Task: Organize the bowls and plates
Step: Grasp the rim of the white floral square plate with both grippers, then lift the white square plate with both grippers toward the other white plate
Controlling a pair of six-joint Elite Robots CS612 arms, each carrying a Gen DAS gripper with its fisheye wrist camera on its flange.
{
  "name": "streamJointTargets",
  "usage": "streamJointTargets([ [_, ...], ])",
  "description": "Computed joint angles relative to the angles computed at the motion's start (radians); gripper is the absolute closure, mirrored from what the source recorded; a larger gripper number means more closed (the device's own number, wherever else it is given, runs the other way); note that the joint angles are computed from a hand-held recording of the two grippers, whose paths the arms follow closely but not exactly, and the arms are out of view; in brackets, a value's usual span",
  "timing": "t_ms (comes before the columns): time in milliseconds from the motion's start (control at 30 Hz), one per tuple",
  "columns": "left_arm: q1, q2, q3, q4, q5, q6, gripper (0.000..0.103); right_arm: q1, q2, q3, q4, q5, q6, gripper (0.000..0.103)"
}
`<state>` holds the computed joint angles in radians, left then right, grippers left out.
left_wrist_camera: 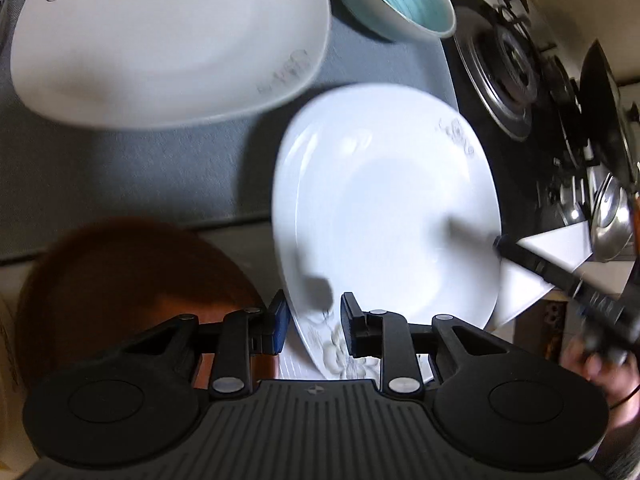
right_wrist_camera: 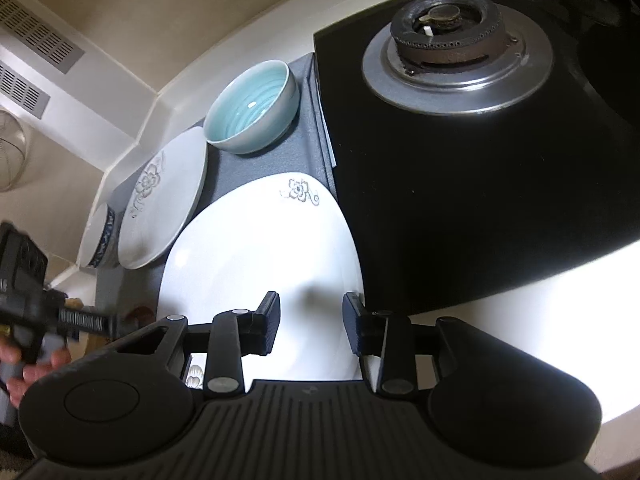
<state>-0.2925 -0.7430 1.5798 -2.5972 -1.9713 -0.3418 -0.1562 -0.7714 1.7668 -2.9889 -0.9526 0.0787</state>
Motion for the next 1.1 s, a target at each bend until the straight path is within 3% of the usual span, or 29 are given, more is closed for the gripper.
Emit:
streamJointTargets([
  [67, -0.009, -0.005, 0.022, -0.044, 0.033, -0.078, 0.075, -0.016, 0.000, 0.003, -0.007, 0.031, -0.010, 0.062],
  [167, -0.018, -0.014, 0.048, -0.080, 0.043, -0.180, 0.074, -0.032, 0.006, -0.016, 0.046, 0.036, -0.085, 0.059],
  [233, -0.033, -0.020, 0.062, -0.098, 0.088, -0.224, 0.072, -0.046, 0.021, -0.039, 0.104, 0.074, -0.112, 0.060],
  [333, -0.052, -0.033, 0.085, -0.140, 0.145, -0.281, 0.061, -0.068, 0.057, -0.083, 0.252, 0.234, -0.126, 0.069],
  [400, -0.069, -0.046, 0.096, -0.134, 0.205, -0.302, 0.064, -0.065, 0.064, -0.096, 0.310, 0.236, -0.227, 0.075],
  [433, -0.078, -0.053, 0.102, -0.125, 0.237, -0.311, 0.071, -0.063, 0.065, -0.101, 0.332, 0.230, -0.263, 0.080],
  [633, -0.079, -0.061, 0.154, -0.206, 0.193, -0.464, 0.076, -0.081, 0.081, -0.141, 0.466, 0.296, -0.343, 0.081],
  [667, -0.081, -0.058, 0.162, -0.239, 0.198, -0.485, 0.068, -0.080, 0.091, -0.156, 0.502, 0.316, -0.363, 0.078],
  [733, -0.084, -0.052, 0.157, -0.246, 0.198, -0.502, 0.063, -0.081, 0.104, -0.169, 0.514, 0.348, -0.361, 0.077],
  [867, -0.108, -0.046, 0.116, -0.168, 0.260, -0.452, 0.066, -0.066, 0.067, -0.130, 0.428, 0.257, -0.434, 0.077],
  [967, -0.118, -0.049, 0.116, -0.190, 0.290, -0.453, 0.070, -0.053, 0.038, -0.101, 0.376, 0.189, -0.476, 0.078],
  [1100, -0.112, -0.060, 0.144, -0.237, 0.276, -0.469, 0.071, -0.054, 0.023, -0.074, 0.310, 0.180, -0.439, 0.083],
])
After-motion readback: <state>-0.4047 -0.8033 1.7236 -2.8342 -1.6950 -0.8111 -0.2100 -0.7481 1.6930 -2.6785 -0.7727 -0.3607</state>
